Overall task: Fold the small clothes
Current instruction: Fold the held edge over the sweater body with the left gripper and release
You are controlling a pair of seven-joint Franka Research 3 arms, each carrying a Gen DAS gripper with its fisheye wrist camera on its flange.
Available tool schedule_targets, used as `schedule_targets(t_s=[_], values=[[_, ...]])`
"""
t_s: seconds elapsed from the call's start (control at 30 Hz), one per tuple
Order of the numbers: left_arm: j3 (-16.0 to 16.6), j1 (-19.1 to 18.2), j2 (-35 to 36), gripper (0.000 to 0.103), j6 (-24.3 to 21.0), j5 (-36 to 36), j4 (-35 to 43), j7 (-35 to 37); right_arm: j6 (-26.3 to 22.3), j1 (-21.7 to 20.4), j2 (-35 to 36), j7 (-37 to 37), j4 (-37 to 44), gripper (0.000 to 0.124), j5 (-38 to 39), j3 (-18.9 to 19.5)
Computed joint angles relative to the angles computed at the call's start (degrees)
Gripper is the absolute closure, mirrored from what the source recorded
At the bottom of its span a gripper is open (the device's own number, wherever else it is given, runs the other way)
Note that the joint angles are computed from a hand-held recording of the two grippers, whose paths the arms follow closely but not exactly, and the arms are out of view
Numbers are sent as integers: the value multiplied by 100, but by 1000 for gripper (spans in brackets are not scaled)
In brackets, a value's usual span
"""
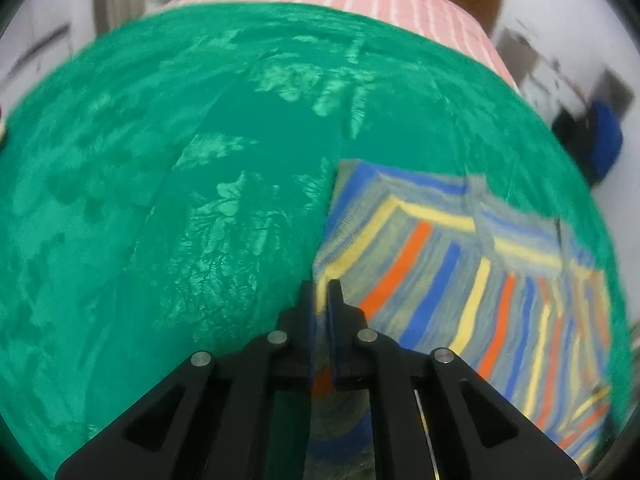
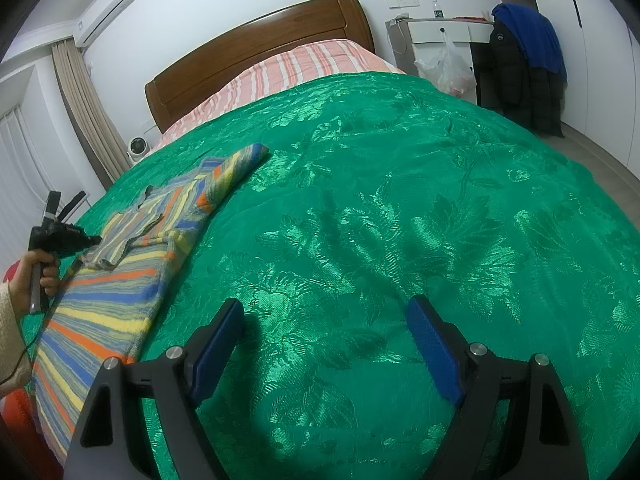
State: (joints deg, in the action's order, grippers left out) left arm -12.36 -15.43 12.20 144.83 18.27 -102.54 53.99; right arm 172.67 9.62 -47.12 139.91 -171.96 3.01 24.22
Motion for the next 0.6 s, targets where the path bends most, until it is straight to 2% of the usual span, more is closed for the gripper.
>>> schedule_targets(t_s=[0.07, 0.1, 0.13, 0.17, 0.2, 0.23, 0.27, 0.3, 0.33, 0.37, 0.4, 0.43, 0.47, 0.5, 0.57, 0.6], values=[[83, -123, -78, 74, -194, 386, -1, -303, -15, 28, 4, -1, 3, 40, -28, -43], [96, -143, -204, 59, -271, 471, -83, -474, -158, 122, 31, -11, 66, 40, -128, -206], [72, -105, -352, 51, -152, 431, -245, -492, -460, 323, 87, 195, 204, 40, -603, -569], [31, -16, -602, 49, 200, 260, -585, -350, -1020, 540, 152, 163, 484, 41, -758, -873], [-22, 46, -778, 49, 532, 57, -850, -90, -1280, 671, 203, -28, 681, 41, -591, -1026], [-50, 62, -861, 49, 637, 4, -973, 72, -1222, 917, 276, -231, 860, 41, -381, -1303], [-75, 43, -900, 52, 640, 121, -1072, 193, -983, 1054, 353, -457, 984, 41, -71, -1413], [-84, 36, -886, 67, 600, 188, -1112, 264, -635, 1223, 631, -1006, 1276, 41, 642, -1471], [-97, 31, -773, 72, 525, 162, -1073, 361, -476, 1500, 942, -1429, 1560, 43, 1134, -1654], [-94, 49, -752, 72, 680, 91, -1185, 392, -289, 1976, 1349, -2217, 1907, 47, 2019, -1972], [-50, 60, -811, 72, 1083, 221, -1414, 189, -259, 2476, 1793, -3077, 2379, 49, 3024, -2308], [-40, 69, -822, 72, 1213, 247, -1473, 121, -286, 2977, 2259, -3931, 2879, 56, 4019, -2672], [-35, 72, -854, 72, 1322, 286, -1549, 46, -451, 3477, 2686, -4402, 3346, 63, 4612, -3154], [-37, 78, -860, 72, 1354, 289, -1567, 31, -655, 3935, 3186, -4472, 3811, 65, 4804, -3655], [-43, 96, -870, 72, 1437, 234, -1610, 47, -1027, 4819, 3819, -3959, 4356, 69, 4483, -4653], [-50, 113, -888, 72, 1490, 142, -1650, 100, -1299, 5222, 4172, -3871, 4645, 69, 4611, -5134]])
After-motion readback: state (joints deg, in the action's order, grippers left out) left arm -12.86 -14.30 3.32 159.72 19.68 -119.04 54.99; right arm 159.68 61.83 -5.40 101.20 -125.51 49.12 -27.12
